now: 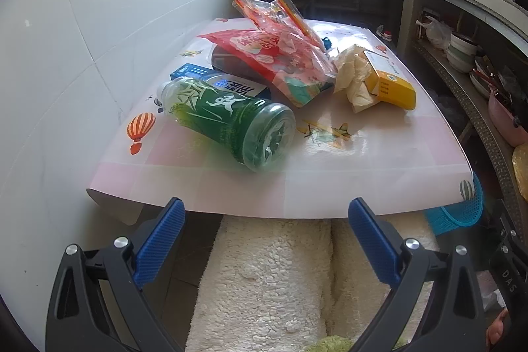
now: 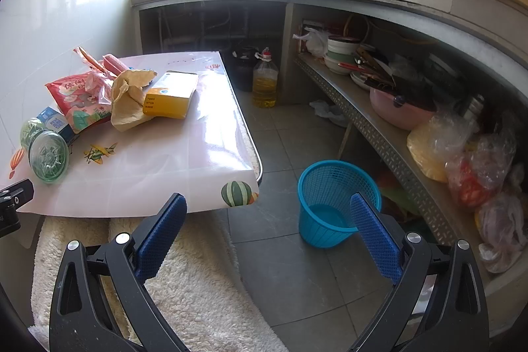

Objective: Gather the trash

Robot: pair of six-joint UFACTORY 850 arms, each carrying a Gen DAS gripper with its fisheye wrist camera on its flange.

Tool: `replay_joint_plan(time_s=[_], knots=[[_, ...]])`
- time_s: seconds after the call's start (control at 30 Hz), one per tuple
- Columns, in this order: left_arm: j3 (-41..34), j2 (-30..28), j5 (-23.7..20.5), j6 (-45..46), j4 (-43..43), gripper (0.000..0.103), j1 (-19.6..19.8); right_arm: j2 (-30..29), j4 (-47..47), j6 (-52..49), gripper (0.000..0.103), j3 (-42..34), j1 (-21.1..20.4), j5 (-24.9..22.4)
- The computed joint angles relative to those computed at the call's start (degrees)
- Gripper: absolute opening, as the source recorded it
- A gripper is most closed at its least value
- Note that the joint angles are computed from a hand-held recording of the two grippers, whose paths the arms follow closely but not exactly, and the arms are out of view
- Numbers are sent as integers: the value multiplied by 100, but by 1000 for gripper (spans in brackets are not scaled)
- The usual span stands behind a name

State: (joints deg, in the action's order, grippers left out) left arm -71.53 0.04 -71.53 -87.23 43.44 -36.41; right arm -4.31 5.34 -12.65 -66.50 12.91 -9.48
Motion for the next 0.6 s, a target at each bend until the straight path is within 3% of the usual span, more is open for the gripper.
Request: replay_joint_plan(time_s=[0.6], knots=[[57, 32, 0, 8, -18, 97, 34, 14, 159, -158, 95, 17, -14, 13]])
